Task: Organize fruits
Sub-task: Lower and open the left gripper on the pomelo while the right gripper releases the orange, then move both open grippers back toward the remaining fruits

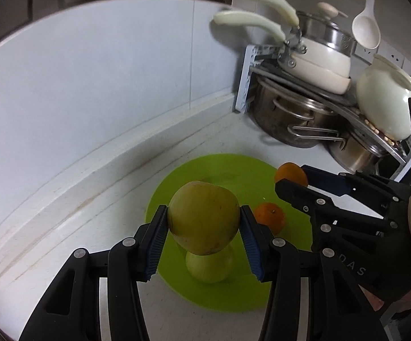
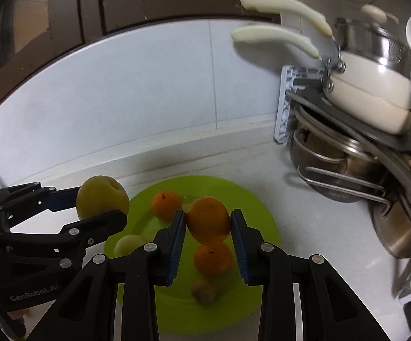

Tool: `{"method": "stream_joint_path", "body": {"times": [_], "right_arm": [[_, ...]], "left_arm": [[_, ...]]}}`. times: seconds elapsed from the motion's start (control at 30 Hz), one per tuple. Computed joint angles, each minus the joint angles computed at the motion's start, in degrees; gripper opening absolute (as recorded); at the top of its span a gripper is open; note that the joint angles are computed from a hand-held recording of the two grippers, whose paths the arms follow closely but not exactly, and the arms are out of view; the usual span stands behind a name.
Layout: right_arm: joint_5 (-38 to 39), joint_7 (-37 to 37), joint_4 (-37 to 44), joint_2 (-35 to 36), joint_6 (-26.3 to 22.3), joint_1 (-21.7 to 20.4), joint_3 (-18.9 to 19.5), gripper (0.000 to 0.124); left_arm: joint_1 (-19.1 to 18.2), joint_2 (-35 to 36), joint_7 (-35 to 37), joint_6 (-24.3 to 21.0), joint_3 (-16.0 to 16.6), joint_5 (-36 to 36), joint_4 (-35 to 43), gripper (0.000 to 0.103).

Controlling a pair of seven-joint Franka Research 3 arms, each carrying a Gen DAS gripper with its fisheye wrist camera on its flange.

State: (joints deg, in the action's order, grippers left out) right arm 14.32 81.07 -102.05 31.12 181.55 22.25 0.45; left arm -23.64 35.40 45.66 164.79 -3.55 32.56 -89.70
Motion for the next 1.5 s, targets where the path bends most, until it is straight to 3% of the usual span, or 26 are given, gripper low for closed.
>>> {"method": "stream_joint_path", "body": {"times": [0.27,0.77,1.23,1.3,1.5], "right_arm": [[-0.19,1.18,4.17,3.77,-2.67,0.25,-0.81,0.034],[-0.61,1.85,2.27,2.39,-1.32,0.35,-0.41,0.034],[0.9,1.01,-8.09,-6.15,4.96,2.95,-0.62,0.035],[1.33,0.96,-9.92,-7.85,6.08,4.64,-1.89,0.035],[3.09,-1.11,-16.32,-13.79,10.08,6.08,-1.06,0.035]], "left_arm": [[1.25,3.65,3.45,-2.87,-1.71,-3.15,4.12,0.05],[-2.33,0.94,-3.72,-2.24,3.13,3.01,1.37,0.05],[-5.39,-9.28,-20.82,-1.42,6.21,20.27,-8.43,0.052],[-5.37,-11.25,-23.65,-1.75,5.91,23.3,-10.15,0.054],[-4.51,-19.11,-32.2,-3.46,3.93,31.21,-17.21,0.058]]}}
